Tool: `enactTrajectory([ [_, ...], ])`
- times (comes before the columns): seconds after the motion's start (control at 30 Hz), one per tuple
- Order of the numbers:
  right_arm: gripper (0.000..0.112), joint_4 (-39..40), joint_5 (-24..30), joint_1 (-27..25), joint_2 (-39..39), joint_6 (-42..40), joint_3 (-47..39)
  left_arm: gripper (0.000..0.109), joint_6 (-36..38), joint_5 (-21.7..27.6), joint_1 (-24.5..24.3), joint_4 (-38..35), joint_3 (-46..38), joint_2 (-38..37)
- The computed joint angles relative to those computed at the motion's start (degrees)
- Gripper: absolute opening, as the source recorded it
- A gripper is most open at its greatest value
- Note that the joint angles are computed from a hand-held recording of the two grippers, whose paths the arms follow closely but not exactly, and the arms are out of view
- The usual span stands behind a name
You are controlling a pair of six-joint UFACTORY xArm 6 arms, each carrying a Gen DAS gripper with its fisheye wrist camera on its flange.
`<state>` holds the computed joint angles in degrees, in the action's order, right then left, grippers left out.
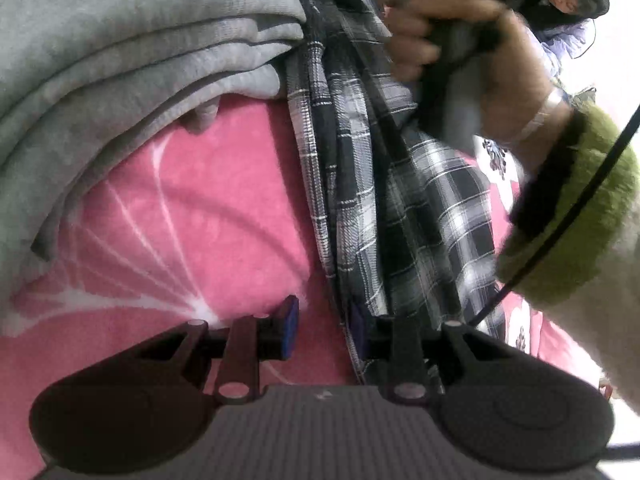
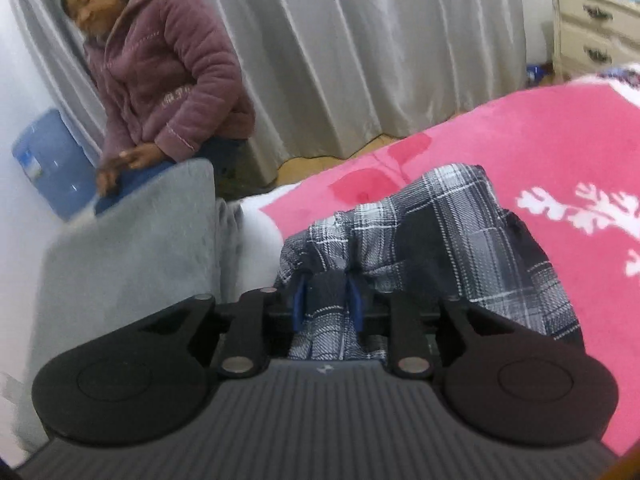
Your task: Fold clothes
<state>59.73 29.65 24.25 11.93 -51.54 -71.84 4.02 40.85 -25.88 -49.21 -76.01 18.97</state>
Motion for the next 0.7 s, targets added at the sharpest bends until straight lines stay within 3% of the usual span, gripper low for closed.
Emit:
enactTrajectory([
  [0.07, 0.038, -2.42, 1.83, -1.82, -1.59, 3.90, -0.36, 0.029, 0.13, 0.26, 0.01, 0.18, -0.40, 0.25],
  [0.27, 0.039, -0.04, 5.07, -7.98, -9.98, 7.05, 4.46, 0.029, -0.07, 0.02, -0.21, 0.03, -0.86, 0.62],
  [0.4, 0.038, -3.91, 2.34, -6.64, -12.05, 10.31, 8.96, 0.031, -1.45, 0.06, -0.28, 1.75, -0.66, -0.04],
  [0.57, 0.038, -8.31, -6.47, -3.59, -18.26, 20.29, 17.25, 0.038, -3.86, 1.91, 0.84, 6.03, -0.24, -2.43],
  [0.7, 0.038, -13.64, -4.72, -6.35, -25.66, 29.26, 22.86, 0.039, -8.07, 2.63, 3.11, 10.38, -2.55, -4.03],
])
